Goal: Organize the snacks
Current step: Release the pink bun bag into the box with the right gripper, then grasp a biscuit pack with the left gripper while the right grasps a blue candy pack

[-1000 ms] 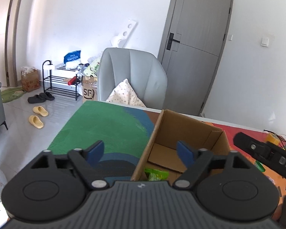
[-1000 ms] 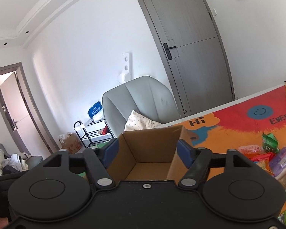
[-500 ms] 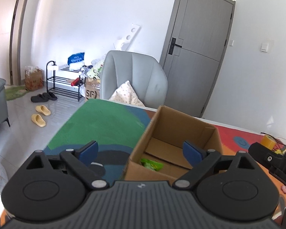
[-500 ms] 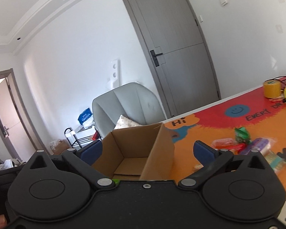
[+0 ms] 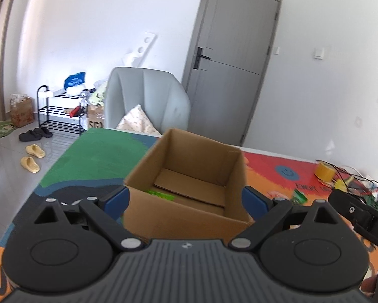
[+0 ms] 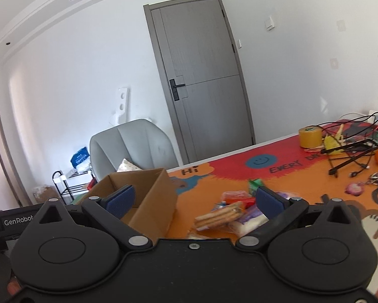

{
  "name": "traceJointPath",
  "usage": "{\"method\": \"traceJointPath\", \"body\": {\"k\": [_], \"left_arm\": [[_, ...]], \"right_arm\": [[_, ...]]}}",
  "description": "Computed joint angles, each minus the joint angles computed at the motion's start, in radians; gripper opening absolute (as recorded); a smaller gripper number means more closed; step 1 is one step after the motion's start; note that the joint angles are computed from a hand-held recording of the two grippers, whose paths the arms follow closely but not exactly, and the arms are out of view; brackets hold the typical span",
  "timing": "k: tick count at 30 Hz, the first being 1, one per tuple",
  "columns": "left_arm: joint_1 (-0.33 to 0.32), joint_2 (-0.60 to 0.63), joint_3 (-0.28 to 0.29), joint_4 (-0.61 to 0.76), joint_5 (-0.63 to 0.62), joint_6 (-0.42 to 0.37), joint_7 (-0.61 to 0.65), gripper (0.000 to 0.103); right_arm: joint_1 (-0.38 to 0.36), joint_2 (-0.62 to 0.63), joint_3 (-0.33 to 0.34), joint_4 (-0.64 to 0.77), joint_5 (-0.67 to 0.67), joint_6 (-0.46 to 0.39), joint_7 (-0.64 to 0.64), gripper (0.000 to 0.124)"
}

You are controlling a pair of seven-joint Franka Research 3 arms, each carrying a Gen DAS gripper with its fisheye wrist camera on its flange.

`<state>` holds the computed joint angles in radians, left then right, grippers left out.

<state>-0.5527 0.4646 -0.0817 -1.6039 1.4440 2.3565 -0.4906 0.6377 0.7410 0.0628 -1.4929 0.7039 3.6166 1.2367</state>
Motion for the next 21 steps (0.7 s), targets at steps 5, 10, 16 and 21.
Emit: {"method": "traceJointPath", "body": {"k": [5, 10, 16, 21], "left_arm": [[-0.018, 0.009, -0.004, 0.009, 0.014, -0.002, 0.007, 0.095], [-0.030, 0.019, -0.007, 0.019, 0.021, 0.015, 0.021, 0.095], [-0.043, 0.015, -0.009, 0.005, 0.024, 0.022, 0.037, 0.095], [-0.050, 0.014, -0.015, -0.004, 0.029, 0.026, 0.047, 0.095]], "right_arm": [[-0.032, -0.057, 0.033, -0.095, -0.030, 0.033, 0.005, 0.103], [-0.084, -0.098, 0.078, -0.188, -0.130, 0.070, 0.069, 0.103], [-0.210, -0.155, 0.165, -0.306, -0.309, 0.053, 0.218, 0.103], [-0.150, -0.175, 0.085, -0.340, -0.259, 0.064, 0.229, 0.103]]}}
